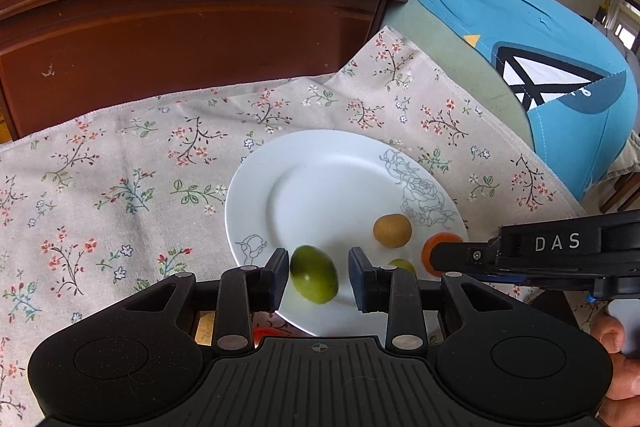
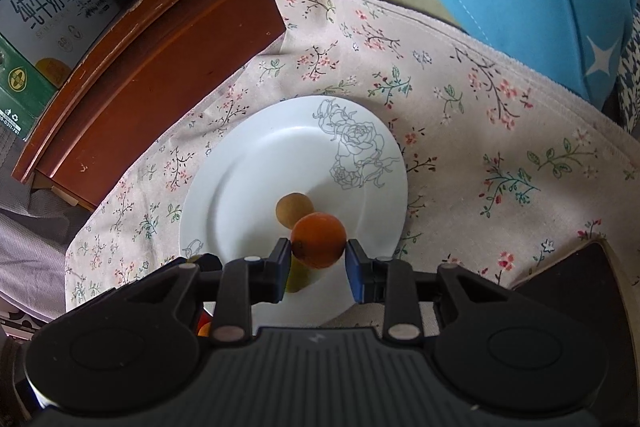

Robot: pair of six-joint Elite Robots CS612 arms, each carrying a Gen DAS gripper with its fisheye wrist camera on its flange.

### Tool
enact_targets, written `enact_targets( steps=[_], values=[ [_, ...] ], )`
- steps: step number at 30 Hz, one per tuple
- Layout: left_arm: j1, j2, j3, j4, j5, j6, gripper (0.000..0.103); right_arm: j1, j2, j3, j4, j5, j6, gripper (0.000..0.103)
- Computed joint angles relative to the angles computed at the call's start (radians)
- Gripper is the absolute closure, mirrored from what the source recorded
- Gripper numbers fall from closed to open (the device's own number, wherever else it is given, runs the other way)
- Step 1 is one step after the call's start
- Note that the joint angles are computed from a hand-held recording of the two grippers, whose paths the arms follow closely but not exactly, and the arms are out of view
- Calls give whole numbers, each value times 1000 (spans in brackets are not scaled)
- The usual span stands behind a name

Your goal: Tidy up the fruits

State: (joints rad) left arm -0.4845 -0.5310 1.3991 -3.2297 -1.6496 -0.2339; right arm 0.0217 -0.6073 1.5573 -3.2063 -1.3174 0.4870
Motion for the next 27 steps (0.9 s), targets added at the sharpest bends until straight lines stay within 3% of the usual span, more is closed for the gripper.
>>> enact_targets(
  steps=[5,9,14,21,27],
  values=[
    [-3,-11,8,0,14,-1,70,-3,2,4,-42,11,16,71],
    [-6,-28,24,1,57,-7,62,-5,3,8,-77,23,18,71],
    [-3,-56,44,29,103,-20,58,2,2,8,-94,32,-36,71],
    [2,-93,87,46,159,-19,57,9,5,13,-132,86,-109,71],
    [12,-126,131,54,198,-14,50,12,6,16,-134,135,-153,71]
  ],
)
